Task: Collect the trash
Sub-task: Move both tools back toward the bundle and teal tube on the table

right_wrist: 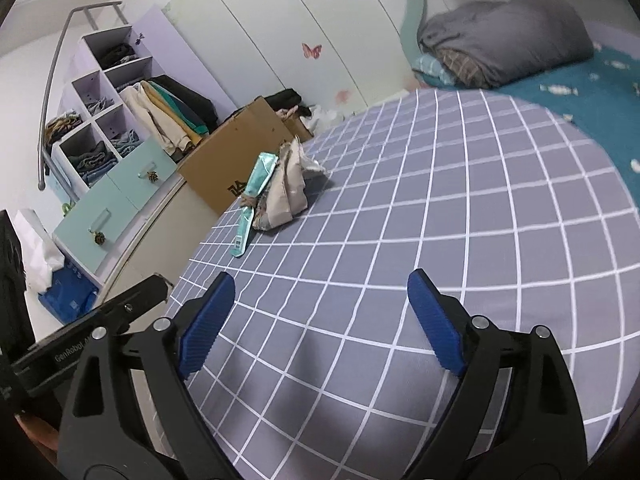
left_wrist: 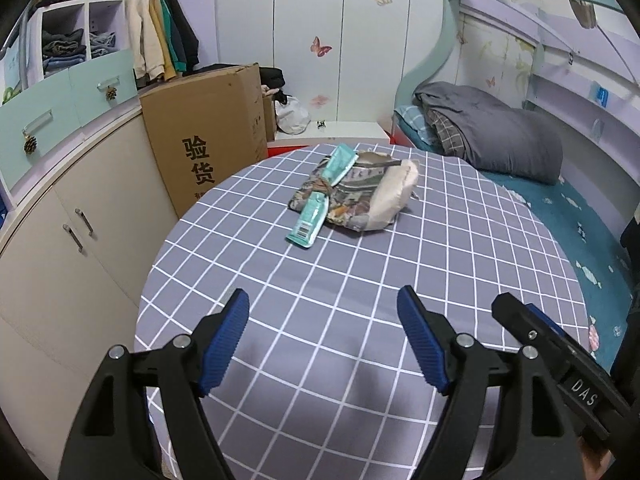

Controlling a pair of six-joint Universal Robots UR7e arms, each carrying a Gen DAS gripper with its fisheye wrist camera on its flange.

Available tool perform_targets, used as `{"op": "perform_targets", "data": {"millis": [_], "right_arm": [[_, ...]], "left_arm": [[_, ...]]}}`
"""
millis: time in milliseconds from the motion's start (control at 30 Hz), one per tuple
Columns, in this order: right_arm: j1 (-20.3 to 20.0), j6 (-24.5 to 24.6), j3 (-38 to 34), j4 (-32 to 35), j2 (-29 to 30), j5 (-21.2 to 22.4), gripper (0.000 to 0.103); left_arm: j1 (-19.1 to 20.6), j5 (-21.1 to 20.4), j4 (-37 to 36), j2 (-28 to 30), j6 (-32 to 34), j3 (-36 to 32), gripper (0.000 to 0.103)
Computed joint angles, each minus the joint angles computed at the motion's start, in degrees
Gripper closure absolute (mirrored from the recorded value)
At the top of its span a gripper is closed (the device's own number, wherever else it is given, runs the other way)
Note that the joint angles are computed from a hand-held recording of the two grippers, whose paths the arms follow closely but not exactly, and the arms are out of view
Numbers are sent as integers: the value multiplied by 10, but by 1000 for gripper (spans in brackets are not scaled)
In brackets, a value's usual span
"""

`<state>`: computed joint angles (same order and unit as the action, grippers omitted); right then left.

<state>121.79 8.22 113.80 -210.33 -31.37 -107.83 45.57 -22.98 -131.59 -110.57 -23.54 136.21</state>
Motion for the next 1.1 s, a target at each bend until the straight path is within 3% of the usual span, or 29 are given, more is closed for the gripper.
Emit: {"op": "perform_targets", "data": {"millis": [1100], "right_arm": [[-9,19,4,12,1,21,15]], "left_arm": [[5,1,10,31,-19,-7,26]]}}
